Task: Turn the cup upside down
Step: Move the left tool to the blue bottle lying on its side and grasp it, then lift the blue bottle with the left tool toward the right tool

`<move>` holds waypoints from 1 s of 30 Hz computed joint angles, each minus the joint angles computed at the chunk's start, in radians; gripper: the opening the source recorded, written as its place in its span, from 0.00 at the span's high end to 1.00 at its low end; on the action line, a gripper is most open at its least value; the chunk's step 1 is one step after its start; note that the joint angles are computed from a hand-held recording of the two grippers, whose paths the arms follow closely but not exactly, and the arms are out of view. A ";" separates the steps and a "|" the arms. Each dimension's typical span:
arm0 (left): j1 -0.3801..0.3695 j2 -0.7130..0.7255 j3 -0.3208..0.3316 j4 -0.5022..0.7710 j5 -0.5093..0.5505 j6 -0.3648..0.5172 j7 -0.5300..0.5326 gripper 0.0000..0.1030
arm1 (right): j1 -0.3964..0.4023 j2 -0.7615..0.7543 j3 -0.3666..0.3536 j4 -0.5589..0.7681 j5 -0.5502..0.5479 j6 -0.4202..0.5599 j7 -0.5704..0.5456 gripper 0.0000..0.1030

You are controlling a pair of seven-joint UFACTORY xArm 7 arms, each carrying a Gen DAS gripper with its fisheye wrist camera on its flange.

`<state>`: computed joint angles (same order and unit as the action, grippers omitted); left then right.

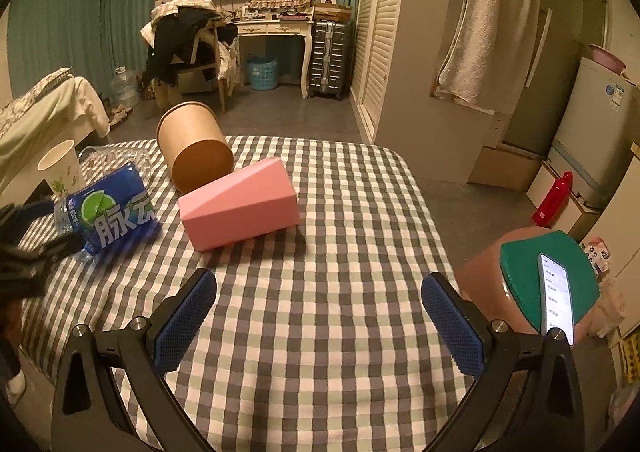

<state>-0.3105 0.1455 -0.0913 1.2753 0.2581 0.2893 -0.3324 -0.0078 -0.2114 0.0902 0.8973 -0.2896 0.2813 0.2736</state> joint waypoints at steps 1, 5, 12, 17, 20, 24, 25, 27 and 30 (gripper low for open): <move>0.004 0.014 -0.006 0.014 -0.015 0.002 0.018 0.00 | 0.000 0.005 0.001 0.003 -0.001 0.003 0.000 0.00; 0.007 0.041 -0.017 0.047 -0.058 0.024 0.084 0.10 | 0.000 0.020 0.001 0.013 -0.010 0.010 0.006 0.00; -0.064 0.014 0.031 0.040 0.098 0.071 -0.063 0.22 | 0.016 0.037 -0.016 0.022 0.018 0.009 -0.007 0.00; -0.104 -0.052 0.028 0.025 0.329 0.221 -0.399 0.23 | 0.022 0.001 -0.028 -0.011 0.062 -0.006 -0.029 0.00; -0.092 -0.100 -0.009 -0.014 0.387 0.245 -0.546 0.23 | 0.021 -0.035 -0.031 -0.037 0.086 -0.005 -0.042 0.00; -0.084 -0.143 -0.061 -0.056 0.493 0.279 -0.726 0.23 | 0.014 -0.113 -0.031 -0.094 0.109 -0.011 -0.062 0.00; -0.084 -0.152 -0.074 -0.067 0.509 0.286 -0.767 0.23 | 0.011 -0.131 -0.028 -0.107 0.110 -0.010 -0.068 0.00; -0.082 -0.164 -0.093 -0.084 0.526 0.295 -0.814 0.23 | -0.001 -0.171 -0.018 -0.143 0.106 -0.009 -0.069 0.00; -0.090 -0.180 -0.122 -0.112 0.568 0.324 -0.890 0.23 | 0.004 -0.209 -0.020 -0.184 0.126 -0.004 -0.083 0.00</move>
<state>-0.4003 -0.0348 -0.2131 1.1632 0.8263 0.6131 -1.2224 -0.0042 -0.4208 0.0697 0.7133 -0.1639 0.2769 0.1902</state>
